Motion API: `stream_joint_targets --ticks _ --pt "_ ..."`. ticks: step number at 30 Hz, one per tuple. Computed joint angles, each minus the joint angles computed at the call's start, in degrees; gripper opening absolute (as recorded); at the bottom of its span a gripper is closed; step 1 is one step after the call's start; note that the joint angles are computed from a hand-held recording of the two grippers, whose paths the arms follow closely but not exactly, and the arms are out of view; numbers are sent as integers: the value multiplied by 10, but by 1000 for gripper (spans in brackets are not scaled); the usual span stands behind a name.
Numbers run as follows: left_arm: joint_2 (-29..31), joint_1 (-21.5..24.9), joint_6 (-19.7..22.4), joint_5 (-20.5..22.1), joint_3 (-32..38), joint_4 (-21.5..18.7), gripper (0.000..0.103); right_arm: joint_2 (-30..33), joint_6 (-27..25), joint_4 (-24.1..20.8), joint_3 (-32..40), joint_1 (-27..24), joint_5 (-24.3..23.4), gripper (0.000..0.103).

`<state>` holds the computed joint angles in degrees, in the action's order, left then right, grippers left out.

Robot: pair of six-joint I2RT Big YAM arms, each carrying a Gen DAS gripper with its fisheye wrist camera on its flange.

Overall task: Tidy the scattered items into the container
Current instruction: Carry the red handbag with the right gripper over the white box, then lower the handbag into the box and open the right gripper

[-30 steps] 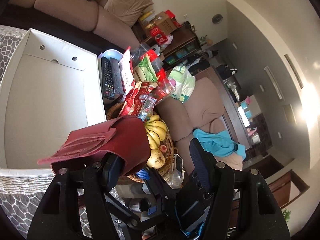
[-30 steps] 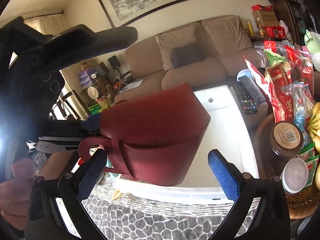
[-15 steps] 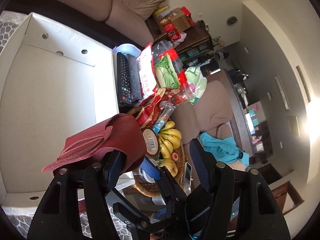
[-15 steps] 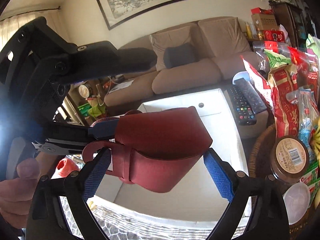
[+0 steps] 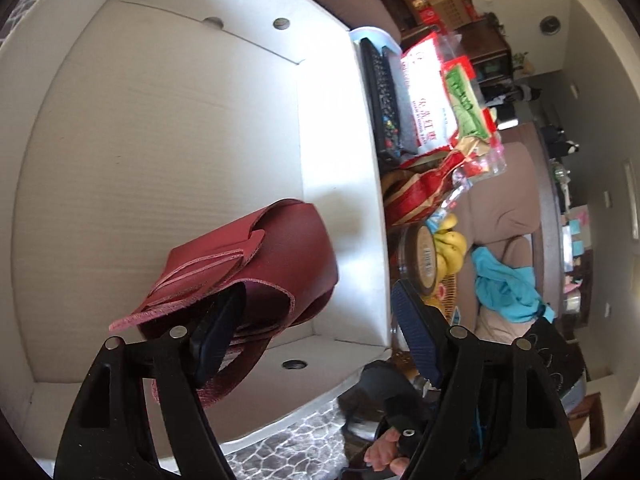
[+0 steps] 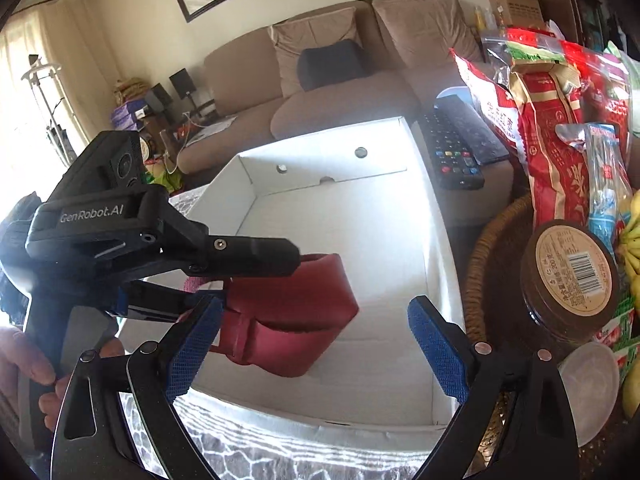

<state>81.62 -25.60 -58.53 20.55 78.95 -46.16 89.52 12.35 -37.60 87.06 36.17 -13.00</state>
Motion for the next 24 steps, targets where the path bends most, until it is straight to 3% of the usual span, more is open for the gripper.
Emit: stream_joint_targets --ticks 4,9,18,24 --pt "-16 -5 44 -42 21 -96 77 -12 14 9 -17 0 -6 97" --pt "-59 -2 66 -83 21 -167 79 -22 31 8 -23 10 -7 97" --pt "-139 17 64 -86 -19 -189 79 -27 44 1 -8 42 -7 97" --pt "-170 23 62 -63 -54 -158 79 -2 14 -16 23 70 -8 96"
